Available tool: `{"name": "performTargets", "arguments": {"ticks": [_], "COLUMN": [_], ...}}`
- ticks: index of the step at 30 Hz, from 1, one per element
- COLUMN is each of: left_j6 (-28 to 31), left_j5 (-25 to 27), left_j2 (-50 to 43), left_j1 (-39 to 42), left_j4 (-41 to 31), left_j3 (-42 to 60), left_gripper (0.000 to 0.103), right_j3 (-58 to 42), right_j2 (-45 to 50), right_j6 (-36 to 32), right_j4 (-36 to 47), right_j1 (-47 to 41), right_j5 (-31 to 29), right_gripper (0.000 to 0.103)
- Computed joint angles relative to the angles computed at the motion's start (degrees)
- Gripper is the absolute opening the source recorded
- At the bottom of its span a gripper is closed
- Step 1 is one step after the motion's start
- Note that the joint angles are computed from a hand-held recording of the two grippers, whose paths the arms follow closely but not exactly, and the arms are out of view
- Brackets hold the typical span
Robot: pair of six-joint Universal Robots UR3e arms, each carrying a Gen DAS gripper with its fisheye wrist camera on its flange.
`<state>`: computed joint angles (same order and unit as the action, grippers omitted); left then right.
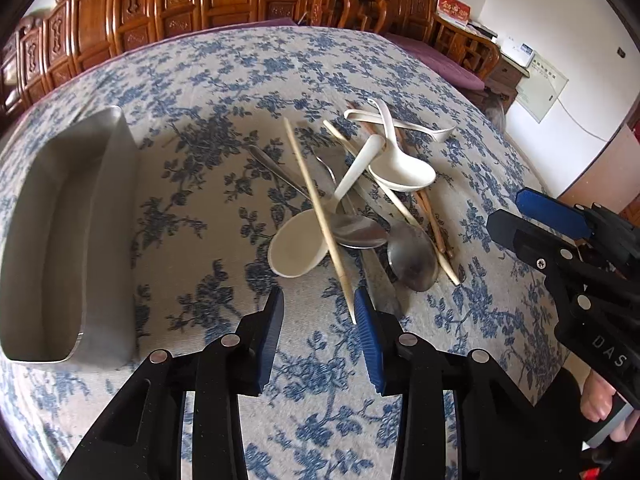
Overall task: Organize utensils
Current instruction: 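Reach into the utensil pile and grasp a wooden chopstick with the left tool, then lift the chopstick with the left tool while the right tool grasps a thin metal utensil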
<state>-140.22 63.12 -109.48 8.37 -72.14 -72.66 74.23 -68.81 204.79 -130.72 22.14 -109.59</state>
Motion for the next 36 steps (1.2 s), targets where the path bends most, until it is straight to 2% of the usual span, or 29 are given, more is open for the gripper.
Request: {"name": "performTargets", "arguments": {"ticks": [7,13,15,17,25,28,36], "left_j6": [-2.41,-4.5,-4.88,-5.07,-2.48,-0.59,3.15], "left_j5": [-2.79,-1.49,-0.25,0.36,-2.66,-3.62,-4.59], "left_j2": [-2.07,-3.95,-4.45,-4.93,-1.88,-0.08,2.68], "left_j1": [-0.32,-1.98,-2.66,-2.54,2.71,4.75,8.53], "left_j4": [-2.49,-3.07,-2.94,-4.23,-9.13,-10.02,-10.59], "left_j3": [2.87,4.95,5.47,6.44,6.11,5.57,5.36], "left_gripper": [0.034,0.033,0.017,0.006,0.004,0.004,0.004], "right_j3": [0.98,0.56,0.23,-0.25,-2.53,-6.26,-16.93], "right_j2": [-0.65,-0.17,0.08,0.42,2.82,5.63,14.22], "right_j6": [-0.17,0.15,-0.07,-0.37,-2.03,-2.92,-4.77], "right_j4": [-0.37,-0.28,-0.3,-0.4,-2.84,-2.49,-0.01], "right_j1": [-0.48,-0.49,-0.31,-0.13,-0.8,-0.69,-0.95], "right_j5": [0.43,0.94,0.99,1.1,4.74,6.25,11.29], "right_gripper": [0.046,0.046,0.046,0.046,0.045,0.041,0.039]}}
